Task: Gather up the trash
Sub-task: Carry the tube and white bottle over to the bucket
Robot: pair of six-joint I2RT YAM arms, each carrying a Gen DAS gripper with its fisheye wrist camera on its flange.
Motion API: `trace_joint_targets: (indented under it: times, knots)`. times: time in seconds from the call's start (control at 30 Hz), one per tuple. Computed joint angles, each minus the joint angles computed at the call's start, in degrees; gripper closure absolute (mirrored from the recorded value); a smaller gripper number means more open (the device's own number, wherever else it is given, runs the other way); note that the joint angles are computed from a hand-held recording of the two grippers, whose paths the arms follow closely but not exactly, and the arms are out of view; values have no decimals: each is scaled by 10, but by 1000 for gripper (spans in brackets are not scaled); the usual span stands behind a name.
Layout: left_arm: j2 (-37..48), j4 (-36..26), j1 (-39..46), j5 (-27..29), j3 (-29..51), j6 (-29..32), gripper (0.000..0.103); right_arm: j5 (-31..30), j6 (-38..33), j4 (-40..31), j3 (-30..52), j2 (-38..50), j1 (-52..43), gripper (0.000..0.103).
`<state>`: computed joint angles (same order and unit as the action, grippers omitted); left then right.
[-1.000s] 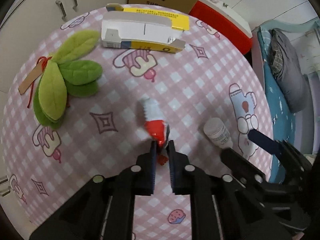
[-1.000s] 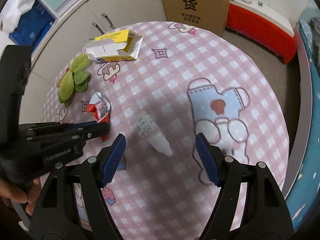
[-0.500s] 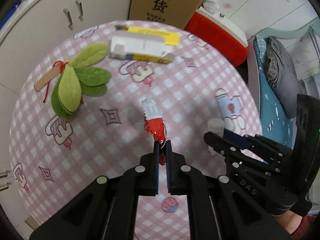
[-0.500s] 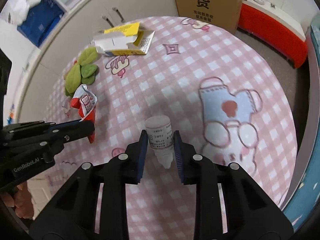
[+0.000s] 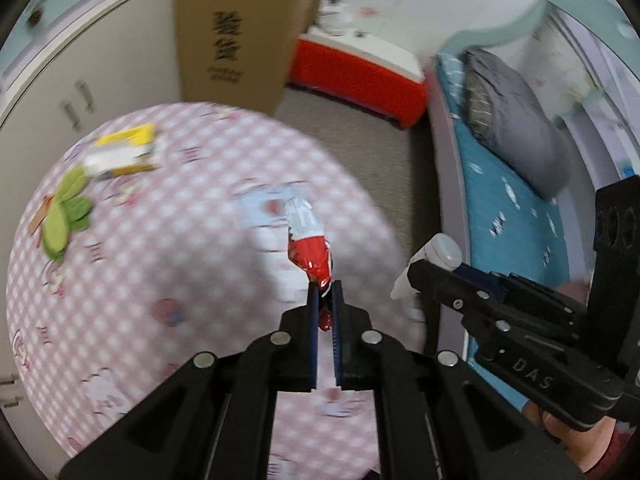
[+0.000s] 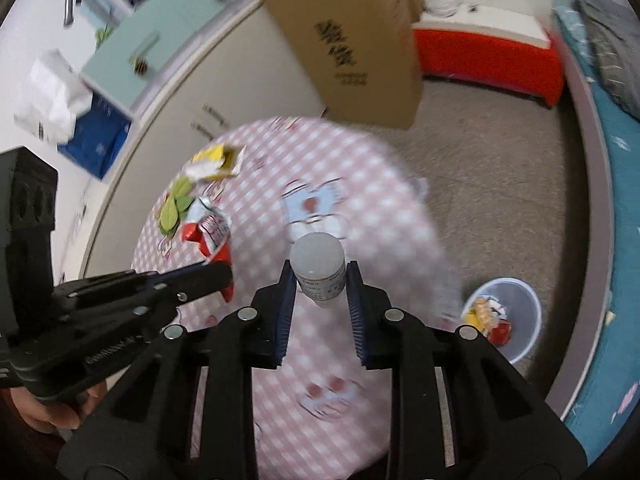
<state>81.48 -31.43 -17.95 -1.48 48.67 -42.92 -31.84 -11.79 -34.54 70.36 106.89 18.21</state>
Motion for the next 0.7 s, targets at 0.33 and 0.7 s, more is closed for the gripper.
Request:
trace_joint_targets:
  times: [0.33, 0.7]
  knots:
    - [195, -34, -184, -59, 258, -44, 98, -50, -139, -110, 45, -12, -245, 78]
    - [420, -141, -256, -62, 595, -5, 98, -73, -216, -186, 153, 52, -419, 78]
